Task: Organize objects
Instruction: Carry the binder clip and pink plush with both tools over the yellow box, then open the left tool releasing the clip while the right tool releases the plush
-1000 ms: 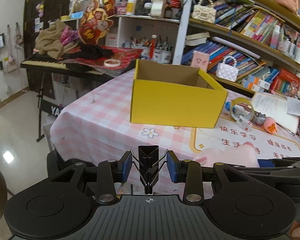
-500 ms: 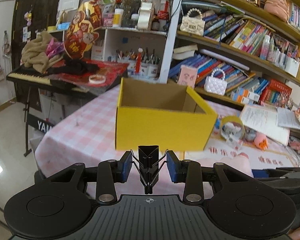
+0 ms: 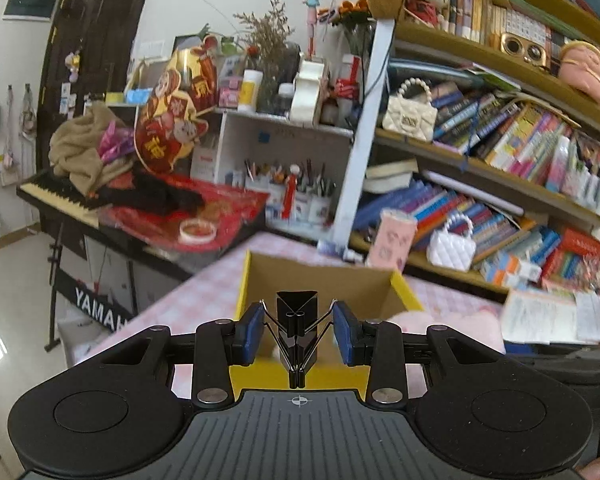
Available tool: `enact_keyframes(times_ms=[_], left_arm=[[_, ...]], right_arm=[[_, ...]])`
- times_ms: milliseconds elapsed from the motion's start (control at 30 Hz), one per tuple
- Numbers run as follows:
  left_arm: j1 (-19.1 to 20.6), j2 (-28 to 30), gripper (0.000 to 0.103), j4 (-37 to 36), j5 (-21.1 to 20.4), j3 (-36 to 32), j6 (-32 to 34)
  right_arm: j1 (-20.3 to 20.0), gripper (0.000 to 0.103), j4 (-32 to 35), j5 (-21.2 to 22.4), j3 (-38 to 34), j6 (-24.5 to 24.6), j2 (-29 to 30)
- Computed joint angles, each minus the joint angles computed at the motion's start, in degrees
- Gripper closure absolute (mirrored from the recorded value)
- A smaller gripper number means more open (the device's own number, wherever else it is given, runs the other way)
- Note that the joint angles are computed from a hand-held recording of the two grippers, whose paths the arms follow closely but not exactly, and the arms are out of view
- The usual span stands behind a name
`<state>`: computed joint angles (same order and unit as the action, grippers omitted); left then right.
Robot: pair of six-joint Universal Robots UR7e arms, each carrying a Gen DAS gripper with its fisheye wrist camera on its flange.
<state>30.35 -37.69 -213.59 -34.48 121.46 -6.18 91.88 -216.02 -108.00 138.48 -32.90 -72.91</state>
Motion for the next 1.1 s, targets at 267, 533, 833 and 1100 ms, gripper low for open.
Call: enact_keyframes(times_ms=[267, 533, 833, 1100], left_arm=[[4.9, 5.3, 0.067, 6.0, -0.5, -11.8, 2.1], [8.6, 10.2, 0.067, 17.2, 0.0, -20.3, -0.8], [11.3, 12.9, 0.067, 29.3, 0.1, -26.5, -6.6], [12.0, 13.4, 0.067, 36.4, -0.7, -28.4, -9.6]], right_arm=[[-2.1, 0.043, 7.5, 3.8, -12.4, -9.2, 4.8], [-5.3, 0.042, 18.7, 2.6, -20.1, -21.6, 9.4], [-6.3, 0.042, 28.6, -0.7, -24.2, -24.7, 11.1], [-5.9, 0.04, 34.3, -2.8, -26.7, -24.5, 11.7]])
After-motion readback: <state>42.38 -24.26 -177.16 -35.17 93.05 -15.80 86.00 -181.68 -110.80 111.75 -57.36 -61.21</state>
